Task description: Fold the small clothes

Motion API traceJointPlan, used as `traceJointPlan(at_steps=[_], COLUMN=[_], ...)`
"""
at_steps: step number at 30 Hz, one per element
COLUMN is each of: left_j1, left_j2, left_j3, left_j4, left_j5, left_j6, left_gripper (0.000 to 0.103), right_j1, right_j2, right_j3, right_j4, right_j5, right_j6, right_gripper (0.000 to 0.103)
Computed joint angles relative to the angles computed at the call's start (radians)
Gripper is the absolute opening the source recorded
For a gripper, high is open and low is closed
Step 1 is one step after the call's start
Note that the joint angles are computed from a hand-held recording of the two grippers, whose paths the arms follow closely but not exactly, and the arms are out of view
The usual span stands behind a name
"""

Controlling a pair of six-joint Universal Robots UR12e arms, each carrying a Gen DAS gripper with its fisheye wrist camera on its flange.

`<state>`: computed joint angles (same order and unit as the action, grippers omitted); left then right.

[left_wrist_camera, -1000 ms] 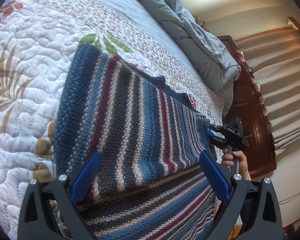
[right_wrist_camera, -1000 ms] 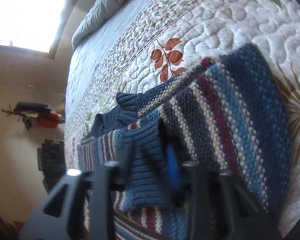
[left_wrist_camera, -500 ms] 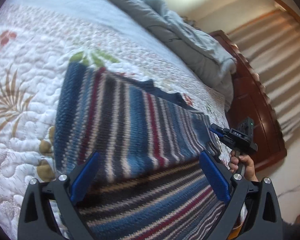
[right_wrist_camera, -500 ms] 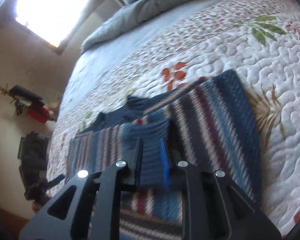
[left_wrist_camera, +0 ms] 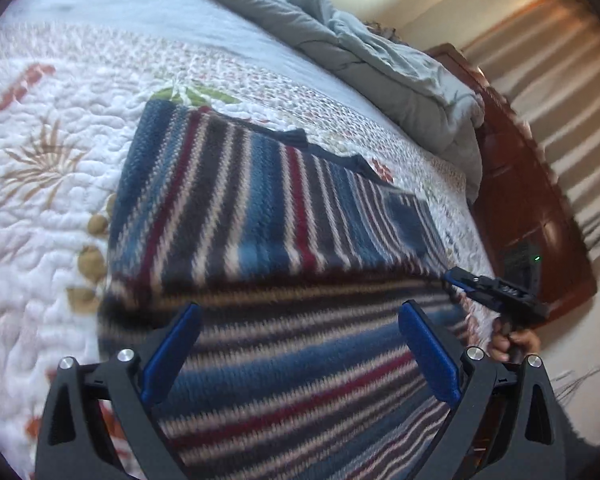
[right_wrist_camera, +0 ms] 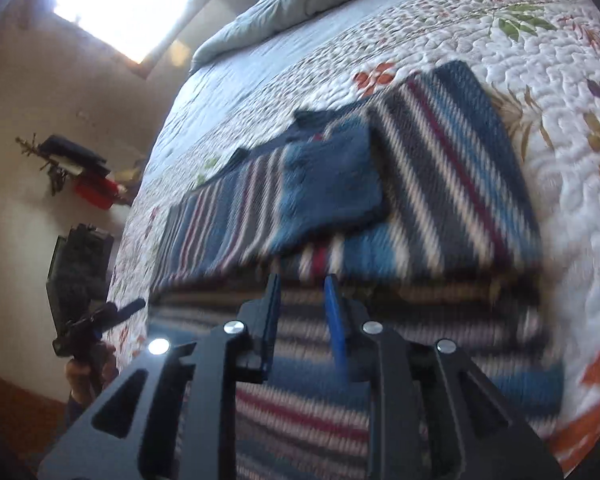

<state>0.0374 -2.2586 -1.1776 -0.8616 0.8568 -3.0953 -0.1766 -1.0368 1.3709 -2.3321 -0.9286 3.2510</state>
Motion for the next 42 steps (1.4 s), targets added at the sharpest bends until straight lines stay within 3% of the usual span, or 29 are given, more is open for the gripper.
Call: traceJointPlan(at_steps=[7,11,16,20,27,31,33,37,42], left_j1=[-0.060,-0.098,-0.129,-0.142,-0.162,-0.151,-0.132,-0.052,0.027], left_j2=[0.192,0.277,0.334,0.384,0.448,0.468,0.474,0.477,0.457], left_j3=[-0.272,-0.385,-0.446,-0.491,-0.549,-0.577,-0.589,-0.611,-0.619], left_j4=[0.186,0.284,0.315,0.342,0.393,0.376,0.335,0.216,0.110], left_j5=[0.275,0.399,0.472,0.491,0.536,0.521,0.477,0.250,0.106], left_j6=[0.038,0.049,0.053,0.058,0.088,0.071,0.060,-0.011,-0.153], left_gripper=[0.099,0.099,0.099,0.099,0.099,0.099,0.099,0.099,0.099], right_j1=[0.018,0.037,0.040,0.039,0.051,0.043,0.032,-0.003,-0.076], right_j2=[-0.140,-0.209,-0.279,-0.340,-0.402,-0.437,-0.453,-0.489,-0.500], right_j3=[0.193,0.278,0.387,0.461,0.512,0.542,0.555,0.577,0.584], right_j4=[-0.026,-0.037,-0.106,-0.150,-0.179,-0.213,-0.218,-0.190,-0.097], right_j5=[-0.012,-0.085,-0.087,-0.103,-0.141,-0.171,-0.186,-0.217,-0.153], right_j6=[-0.069,-0.122,-0.080,-0.054,-0.063,-0.059,-0.054,-0.044,0.014], right_gripper=[0.060,0.066,0.071,0.076,0.079,0.083,0.083,0.086,0.087])
